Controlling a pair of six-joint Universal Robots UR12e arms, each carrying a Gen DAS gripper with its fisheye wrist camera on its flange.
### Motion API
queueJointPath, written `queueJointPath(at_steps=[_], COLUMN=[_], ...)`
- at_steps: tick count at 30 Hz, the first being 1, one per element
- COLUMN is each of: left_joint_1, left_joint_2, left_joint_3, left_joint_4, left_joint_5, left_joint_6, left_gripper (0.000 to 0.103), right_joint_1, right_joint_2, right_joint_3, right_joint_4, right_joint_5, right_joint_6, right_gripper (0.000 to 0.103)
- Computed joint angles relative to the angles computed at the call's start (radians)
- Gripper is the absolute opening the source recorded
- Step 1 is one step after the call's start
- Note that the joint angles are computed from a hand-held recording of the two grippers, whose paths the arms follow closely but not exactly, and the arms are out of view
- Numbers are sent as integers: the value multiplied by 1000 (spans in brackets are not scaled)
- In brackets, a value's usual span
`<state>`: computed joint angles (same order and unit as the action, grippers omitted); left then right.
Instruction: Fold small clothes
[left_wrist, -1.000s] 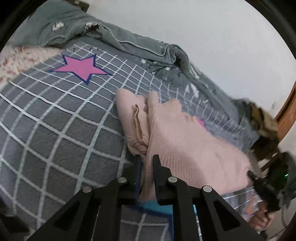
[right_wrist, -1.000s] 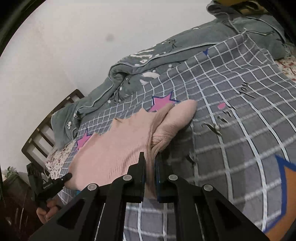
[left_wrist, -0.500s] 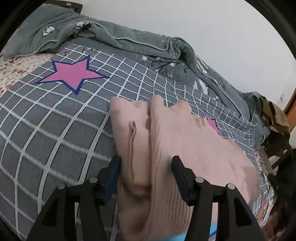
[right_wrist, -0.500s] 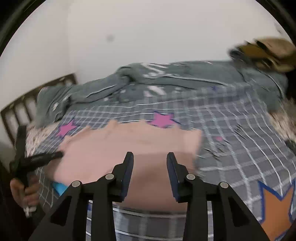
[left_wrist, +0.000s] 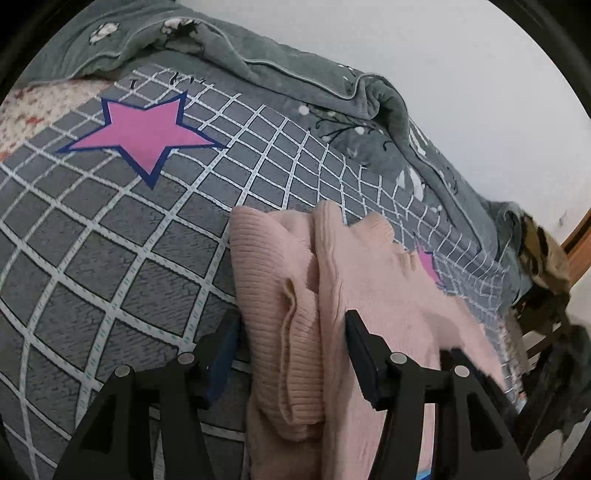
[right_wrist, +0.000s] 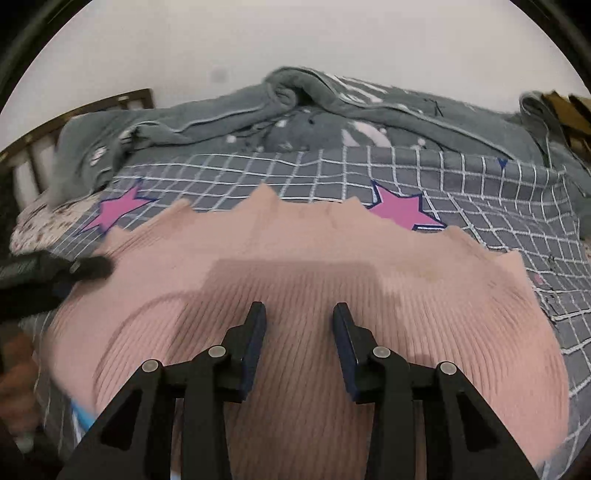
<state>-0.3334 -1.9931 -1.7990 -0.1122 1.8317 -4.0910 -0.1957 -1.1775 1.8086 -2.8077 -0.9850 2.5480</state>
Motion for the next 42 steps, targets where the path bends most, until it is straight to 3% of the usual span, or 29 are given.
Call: queueJointPath(at_steps=[19,30,42], left_joint_1=[-29,-51,-39], left_joint_2=[-6,-13,-10], left_joint_3=[8,22,0], left_joint_4=[-24,-59,-3], left_joint_5=[89,141,93], left_joint_6=[28,53,17], left_gripper=[54,58,58], right_joint_1=[-12,-33,-50], right_joint_2=[1,-20,-42], right_joint_3=[14,17,45], right_joint_4=[-11,74,62], right_joint_5=[40,88,103], right_joint_6=[15,-27,-85], right_gripper=[39,42,43])
